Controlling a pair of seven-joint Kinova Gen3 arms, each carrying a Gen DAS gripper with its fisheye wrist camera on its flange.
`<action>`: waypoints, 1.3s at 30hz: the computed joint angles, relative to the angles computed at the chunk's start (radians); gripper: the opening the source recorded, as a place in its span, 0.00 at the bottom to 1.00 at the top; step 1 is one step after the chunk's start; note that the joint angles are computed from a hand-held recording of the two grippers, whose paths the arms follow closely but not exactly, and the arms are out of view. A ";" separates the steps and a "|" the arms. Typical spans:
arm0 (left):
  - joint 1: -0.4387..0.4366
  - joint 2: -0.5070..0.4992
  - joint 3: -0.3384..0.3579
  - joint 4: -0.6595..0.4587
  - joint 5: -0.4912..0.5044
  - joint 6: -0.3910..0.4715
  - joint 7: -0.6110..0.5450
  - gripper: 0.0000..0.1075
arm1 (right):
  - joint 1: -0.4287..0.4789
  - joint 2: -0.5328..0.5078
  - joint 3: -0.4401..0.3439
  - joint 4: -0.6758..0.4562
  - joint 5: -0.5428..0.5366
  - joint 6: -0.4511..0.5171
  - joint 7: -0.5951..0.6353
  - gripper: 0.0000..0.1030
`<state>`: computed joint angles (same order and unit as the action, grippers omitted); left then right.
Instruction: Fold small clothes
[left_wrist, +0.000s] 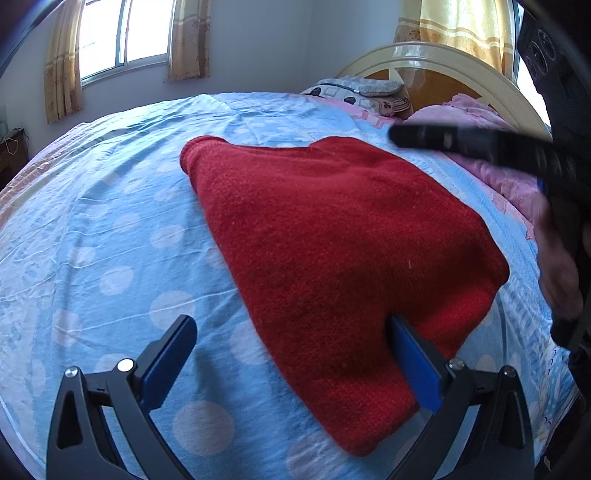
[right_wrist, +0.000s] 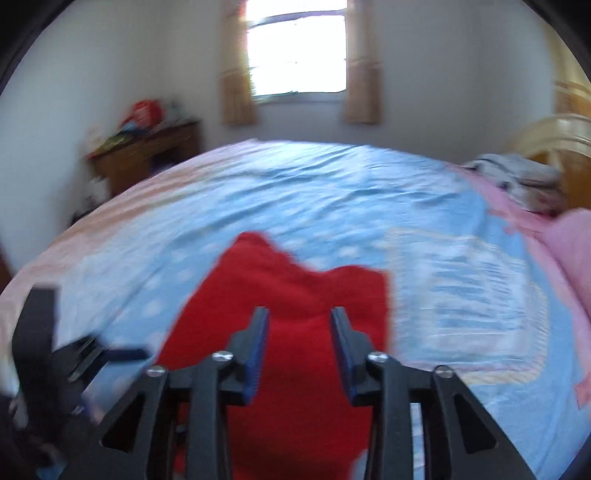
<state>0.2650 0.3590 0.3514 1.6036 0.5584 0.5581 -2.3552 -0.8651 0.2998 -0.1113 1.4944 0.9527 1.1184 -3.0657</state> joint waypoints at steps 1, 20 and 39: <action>0.002 0.000 -0.001 0.000 -0.001 -0.001 0.002 0.96 | -0.004 0.016 0.009 -0.022 -0.027 0.016 0.034 0.38; 0.003 0.100 -0.051 -0.153 0.095 0.179 0.091 0.96 | 0.108 -0.128 -0.040 0.304 0.012 -0.239 -0.320 0.39; -0.007 0.082 -0.008 -0.117 0.051 0.118 0.096 0.96 | 0.381 -0.229 -0.033 0.421 -0.144 -0.614 -0.259 0.62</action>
